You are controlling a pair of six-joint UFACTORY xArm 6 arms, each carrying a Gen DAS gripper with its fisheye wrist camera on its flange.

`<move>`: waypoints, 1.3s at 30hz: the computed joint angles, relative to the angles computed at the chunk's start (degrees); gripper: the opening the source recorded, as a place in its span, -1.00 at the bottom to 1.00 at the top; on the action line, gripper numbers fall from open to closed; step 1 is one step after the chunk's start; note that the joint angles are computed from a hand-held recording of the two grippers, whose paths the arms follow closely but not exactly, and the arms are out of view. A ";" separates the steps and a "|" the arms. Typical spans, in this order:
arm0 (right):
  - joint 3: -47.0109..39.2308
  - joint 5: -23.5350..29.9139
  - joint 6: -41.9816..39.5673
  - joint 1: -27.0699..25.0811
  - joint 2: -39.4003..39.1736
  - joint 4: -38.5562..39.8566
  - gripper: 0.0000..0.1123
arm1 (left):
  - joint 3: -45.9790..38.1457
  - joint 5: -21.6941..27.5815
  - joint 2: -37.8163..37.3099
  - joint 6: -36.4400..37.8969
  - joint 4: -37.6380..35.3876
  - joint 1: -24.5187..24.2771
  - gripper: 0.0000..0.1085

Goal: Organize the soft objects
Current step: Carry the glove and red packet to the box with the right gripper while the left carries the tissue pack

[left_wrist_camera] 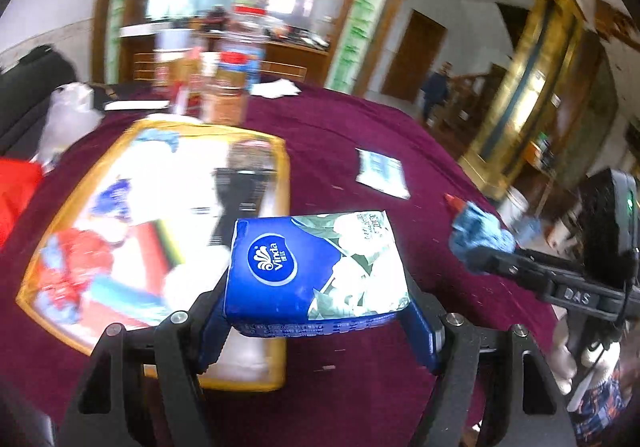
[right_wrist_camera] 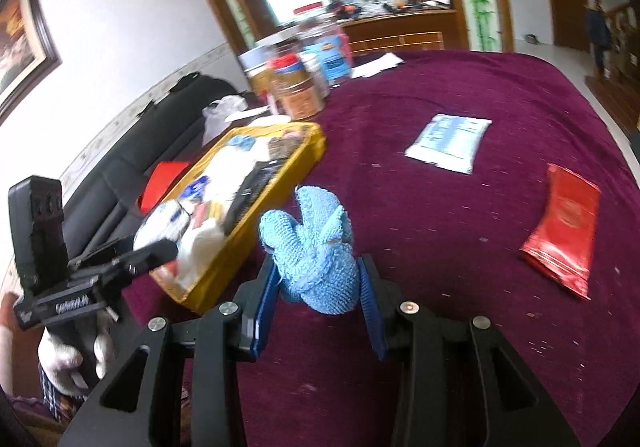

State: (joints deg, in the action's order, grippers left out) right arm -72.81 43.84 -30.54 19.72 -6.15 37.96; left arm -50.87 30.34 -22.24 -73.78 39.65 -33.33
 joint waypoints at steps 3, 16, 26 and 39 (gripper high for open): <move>-1.41 0.41 0.44 2.15 0.89 -1.27 -0.33 | 4.99 1.97 -6.25 -3.42 1.84 2.10 0.43; -9.68 2.72 2.21 10.46 7.67 -5.33 -0.32 | 15.97 4.21 -18.63 -5.52 0.45 12.53 0.43; -25.62 6.93 7.75 15.17 21.50 -10.72 -0.32 | 15.32 -1.10 -12.98 -0.03 -3.42 17.05 0.43; -48.43 15.24 15.78 17.04 39.11 -17.86 -0.32 | 10.36 -2.04 -3.83 1.17 -1.71 18.42 0.44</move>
